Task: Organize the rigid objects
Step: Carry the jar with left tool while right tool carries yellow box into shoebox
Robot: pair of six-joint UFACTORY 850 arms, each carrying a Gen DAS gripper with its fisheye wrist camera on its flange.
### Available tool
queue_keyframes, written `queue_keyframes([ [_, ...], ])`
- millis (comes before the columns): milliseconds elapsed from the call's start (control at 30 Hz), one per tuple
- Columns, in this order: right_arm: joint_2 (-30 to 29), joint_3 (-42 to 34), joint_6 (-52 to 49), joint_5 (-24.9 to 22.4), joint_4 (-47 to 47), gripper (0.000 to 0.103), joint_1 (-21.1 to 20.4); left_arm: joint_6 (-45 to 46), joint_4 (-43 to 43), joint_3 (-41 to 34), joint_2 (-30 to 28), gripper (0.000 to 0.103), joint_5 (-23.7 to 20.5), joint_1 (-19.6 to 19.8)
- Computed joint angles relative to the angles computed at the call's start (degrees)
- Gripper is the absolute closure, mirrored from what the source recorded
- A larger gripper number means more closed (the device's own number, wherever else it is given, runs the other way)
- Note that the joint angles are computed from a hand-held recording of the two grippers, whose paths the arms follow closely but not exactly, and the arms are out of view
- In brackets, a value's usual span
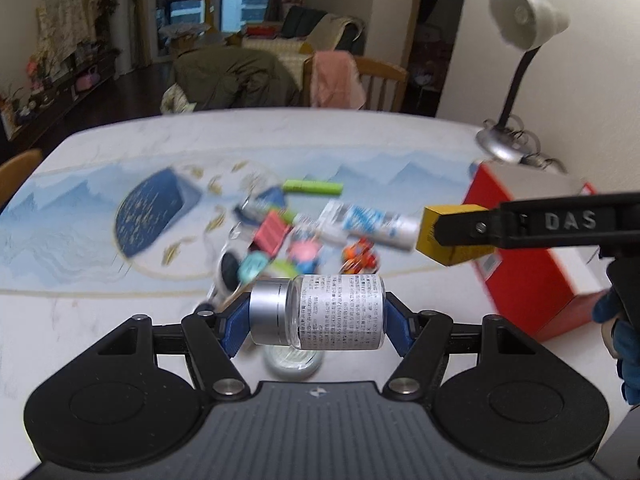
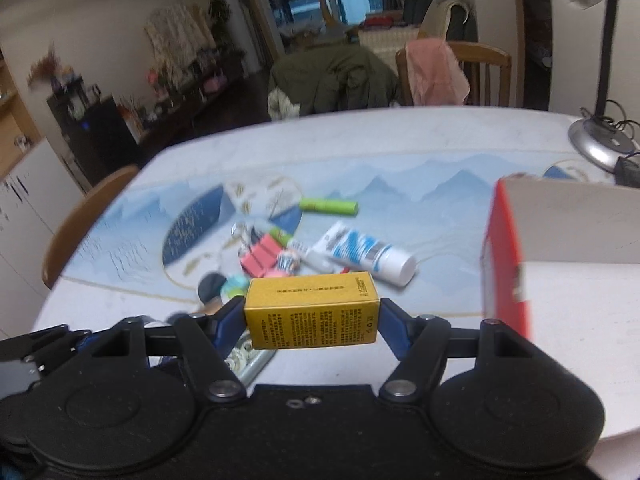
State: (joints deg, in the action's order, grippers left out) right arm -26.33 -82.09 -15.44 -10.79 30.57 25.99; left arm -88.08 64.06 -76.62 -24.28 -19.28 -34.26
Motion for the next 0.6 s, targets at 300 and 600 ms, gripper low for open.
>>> queue_keyframes([
  [300, 5.85, 5.42, -0.20, 3.46, 1.20, 0.033, -3.99, 14.22, -10.51, -11.20, -5.31, 0.035, 1.74, -1.48],
  [600, 8.98, 10.62, 25.63, 6.41, -24.33, 0.033, -8.05, 37.70, -28.32, -30.26, -16.70, 0.035, -0.04, -3.35],
])
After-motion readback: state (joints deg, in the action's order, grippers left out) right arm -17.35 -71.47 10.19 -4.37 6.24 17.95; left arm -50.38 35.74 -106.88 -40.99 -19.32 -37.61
